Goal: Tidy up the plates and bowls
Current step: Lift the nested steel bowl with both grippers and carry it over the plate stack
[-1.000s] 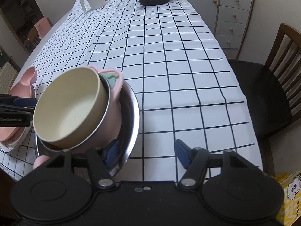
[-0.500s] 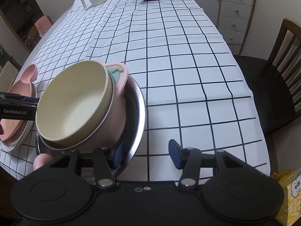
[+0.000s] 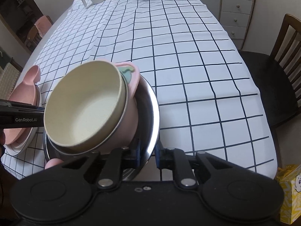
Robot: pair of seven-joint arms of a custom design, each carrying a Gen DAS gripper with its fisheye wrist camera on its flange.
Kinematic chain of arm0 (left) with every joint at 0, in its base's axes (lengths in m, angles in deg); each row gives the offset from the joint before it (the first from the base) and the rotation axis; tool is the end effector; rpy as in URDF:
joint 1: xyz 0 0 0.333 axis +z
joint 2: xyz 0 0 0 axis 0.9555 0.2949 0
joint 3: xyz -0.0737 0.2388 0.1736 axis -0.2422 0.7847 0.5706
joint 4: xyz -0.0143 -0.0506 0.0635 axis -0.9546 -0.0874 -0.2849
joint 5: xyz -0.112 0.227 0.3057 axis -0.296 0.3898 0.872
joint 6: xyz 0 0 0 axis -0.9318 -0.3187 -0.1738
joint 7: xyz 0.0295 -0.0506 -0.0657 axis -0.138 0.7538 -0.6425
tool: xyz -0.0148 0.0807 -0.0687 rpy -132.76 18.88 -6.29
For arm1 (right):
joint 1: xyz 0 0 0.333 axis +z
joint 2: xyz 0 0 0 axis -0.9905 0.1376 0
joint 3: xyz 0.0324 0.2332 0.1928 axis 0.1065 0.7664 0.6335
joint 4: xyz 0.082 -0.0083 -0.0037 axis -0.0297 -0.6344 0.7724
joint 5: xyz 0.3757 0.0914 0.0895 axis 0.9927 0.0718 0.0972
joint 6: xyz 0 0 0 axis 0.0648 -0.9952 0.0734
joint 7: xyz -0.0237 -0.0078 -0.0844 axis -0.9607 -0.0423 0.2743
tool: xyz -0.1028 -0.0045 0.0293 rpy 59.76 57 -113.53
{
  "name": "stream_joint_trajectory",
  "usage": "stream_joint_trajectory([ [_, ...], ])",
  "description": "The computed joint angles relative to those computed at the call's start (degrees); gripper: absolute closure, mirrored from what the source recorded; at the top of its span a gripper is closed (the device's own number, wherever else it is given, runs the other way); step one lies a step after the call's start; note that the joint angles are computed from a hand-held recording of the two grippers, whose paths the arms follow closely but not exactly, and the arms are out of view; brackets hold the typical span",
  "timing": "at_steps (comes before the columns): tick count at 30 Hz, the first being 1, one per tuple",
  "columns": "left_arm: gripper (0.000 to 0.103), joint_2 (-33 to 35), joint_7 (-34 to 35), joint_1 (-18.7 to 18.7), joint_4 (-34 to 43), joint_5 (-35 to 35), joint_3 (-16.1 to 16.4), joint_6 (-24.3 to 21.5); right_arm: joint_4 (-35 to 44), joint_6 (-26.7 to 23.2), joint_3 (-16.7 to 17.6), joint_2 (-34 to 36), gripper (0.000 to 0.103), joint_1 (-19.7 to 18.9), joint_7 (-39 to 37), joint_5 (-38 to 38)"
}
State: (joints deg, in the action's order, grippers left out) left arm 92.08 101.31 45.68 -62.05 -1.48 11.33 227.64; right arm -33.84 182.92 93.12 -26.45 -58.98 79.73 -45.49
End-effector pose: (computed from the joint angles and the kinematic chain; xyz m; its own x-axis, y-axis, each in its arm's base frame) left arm 0.5958 -0.4187 0.2939 -0.0848 -0.9789 0.1861 -0.9341 0.0131 -0.3567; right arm 0.5757 0.3193 0.3034 0.2522 -0.9526 -0.1702 -0.8967 -0.1640 -0.4112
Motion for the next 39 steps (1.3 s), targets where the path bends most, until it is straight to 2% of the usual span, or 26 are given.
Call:
stream_joint_trajectory([
  [4, 0.089, -0.96, -0.85, -0.63, -1.27, 1.10, 0.70, 1.06, -0.07, -0.75, -0.30, -0.36, 0.088, 0.24, 0.61, -0.34],
  [14, 0.089, -5.21, -3.83, -1.24, -5.37, 4.58, 2.08, 4.10, -1.00, 0.92, -1.23, -2.29, 0.088, 1.36, 0.90, -3.13],
  [24, 0.089, -11.47, -10.28, -1.71, -10.84, 10.85, 4.15, 6.63, 0.29, 2.43, -1.36, -3.57, 0.088, 2.28, 0.86, -5.58],
  [32, 0.089, -19.23, -18.75, 0.09, -18.48, 18.13, 4.87, 7.50, 5.13, 1.73, -0.37, -2.50, 0.088, 3.64, -0.42, -6.29],
  [39, 0.089, -27.27, -26.84, 4.31, -27.44, 25.09, 3.48, 7.65, 11.67, 0.36, 1.21, 1.04, 0.088, 5.46, -3.20, -5.56],
])
